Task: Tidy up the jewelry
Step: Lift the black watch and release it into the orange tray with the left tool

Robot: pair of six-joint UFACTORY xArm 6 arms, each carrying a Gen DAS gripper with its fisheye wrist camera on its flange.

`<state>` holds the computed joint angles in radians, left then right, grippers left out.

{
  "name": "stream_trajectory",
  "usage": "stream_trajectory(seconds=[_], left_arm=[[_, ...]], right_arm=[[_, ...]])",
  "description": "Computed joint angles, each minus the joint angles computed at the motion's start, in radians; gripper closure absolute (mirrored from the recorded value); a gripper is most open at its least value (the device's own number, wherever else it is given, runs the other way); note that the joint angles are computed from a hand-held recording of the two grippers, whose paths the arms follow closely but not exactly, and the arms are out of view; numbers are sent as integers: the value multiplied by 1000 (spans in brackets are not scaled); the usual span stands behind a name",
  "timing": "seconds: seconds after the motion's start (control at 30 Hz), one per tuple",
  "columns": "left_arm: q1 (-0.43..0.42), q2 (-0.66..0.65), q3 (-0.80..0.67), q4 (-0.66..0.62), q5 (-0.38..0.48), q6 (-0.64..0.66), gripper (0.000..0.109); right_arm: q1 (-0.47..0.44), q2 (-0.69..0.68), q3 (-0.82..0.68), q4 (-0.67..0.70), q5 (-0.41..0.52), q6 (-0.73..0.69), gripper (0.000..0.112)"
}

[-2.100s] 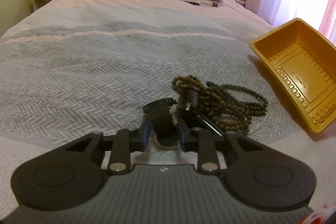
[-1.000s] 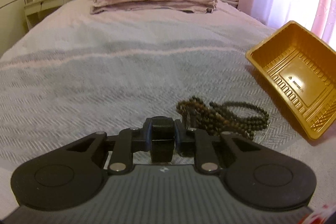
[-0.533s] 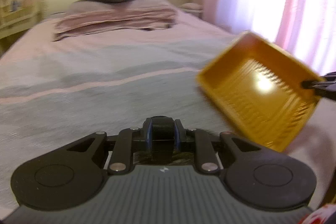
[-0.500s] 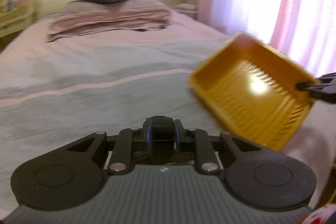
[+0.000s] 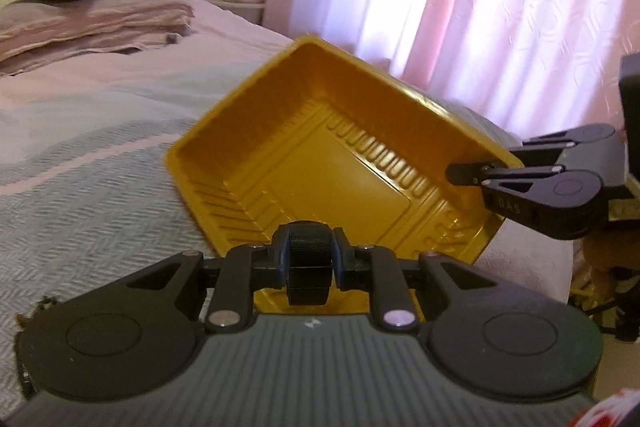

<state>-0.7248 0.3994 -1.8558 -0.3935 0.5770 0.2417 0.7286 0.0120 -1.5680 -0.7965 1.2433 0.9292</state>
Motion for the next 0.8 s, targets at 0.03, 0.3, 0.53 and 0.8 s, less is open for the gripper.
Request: stream_trajectory(seconds=[0.03,0.3,0.53,0.8], left_arm=[[-2,11,-10,0,7,3,90],[5,77,-70,-8,59,14,90],[9,99,-101,-26,75,22,89],[51,-73,131,-23,-49,8,75]], right_arm=[[-2,3,-6,10,6,-10,108],[-6,30,-55,67,51,-95,109],[1,37,-64,65,55,-101,109],[-1,47,-76,70,60,-104,109]])
